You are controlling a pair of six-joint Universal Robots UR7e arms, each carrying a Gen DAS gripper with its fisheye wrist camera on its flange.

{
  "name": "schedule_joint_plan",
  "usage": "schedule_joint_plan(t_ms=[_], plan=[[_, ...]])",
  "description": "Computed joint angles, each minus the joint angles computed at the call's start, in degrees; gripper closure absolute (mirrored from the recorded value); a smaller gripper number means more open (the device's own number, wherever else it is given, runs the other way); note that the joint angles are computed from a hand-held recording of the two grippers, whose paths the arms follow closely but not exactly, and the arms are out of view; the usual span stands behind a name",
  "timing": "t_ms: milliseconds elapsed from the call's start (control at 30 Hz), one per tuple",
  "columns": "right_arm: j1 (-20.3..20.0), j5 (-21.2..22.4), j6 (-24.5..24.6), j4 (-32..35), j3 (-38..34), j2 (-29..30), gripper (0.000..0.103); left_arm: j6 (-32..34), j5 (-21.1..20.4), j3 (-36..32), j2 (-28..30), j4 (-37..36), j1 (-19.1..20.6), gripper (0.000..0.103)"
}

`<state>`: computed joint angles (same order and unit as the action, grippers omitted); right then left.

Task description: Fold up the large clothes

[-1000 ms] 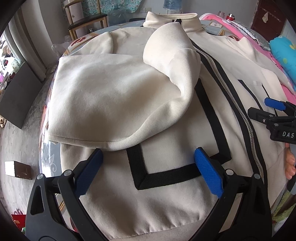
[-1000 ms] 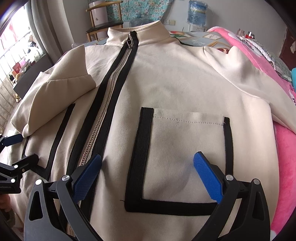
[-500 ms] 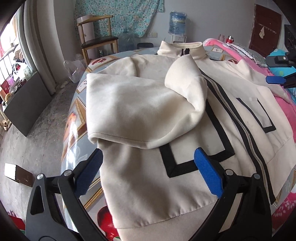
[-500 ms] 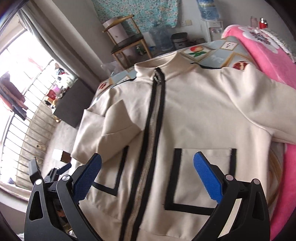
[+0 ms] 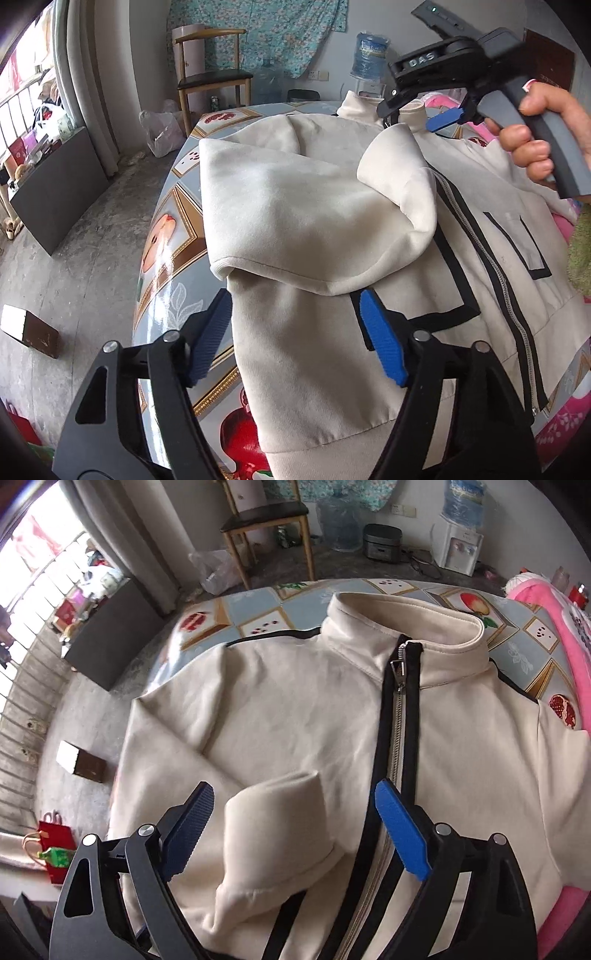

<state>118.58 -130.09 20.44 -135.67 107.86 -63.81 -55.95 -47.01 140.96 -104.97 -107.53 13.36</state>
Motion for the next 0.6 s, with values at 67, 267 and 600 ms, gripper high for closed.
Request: schedule_joint_plan(t_ms=[67, 267, 600], plan=[[-2.42, 4.03, 1.78, 1.53, -0.77, 0.06, 0.03, 0.4, -0.4, 0.17, -0.53, -1.49, 0.45, 0.046], [-2.83, 21.52, -8.47, 2.98, 4.26, -6.96, 0.054, 3.05, -0.38, 0.34, -0.42, -6.77, 1.24, 0.062], [-0.31, 20.02, -10.64, 17.8, 21.54, -29.93, 0.055, 6.09, -2.23, -0.1, 3.95, -11.46, 3.66, 0.07]])
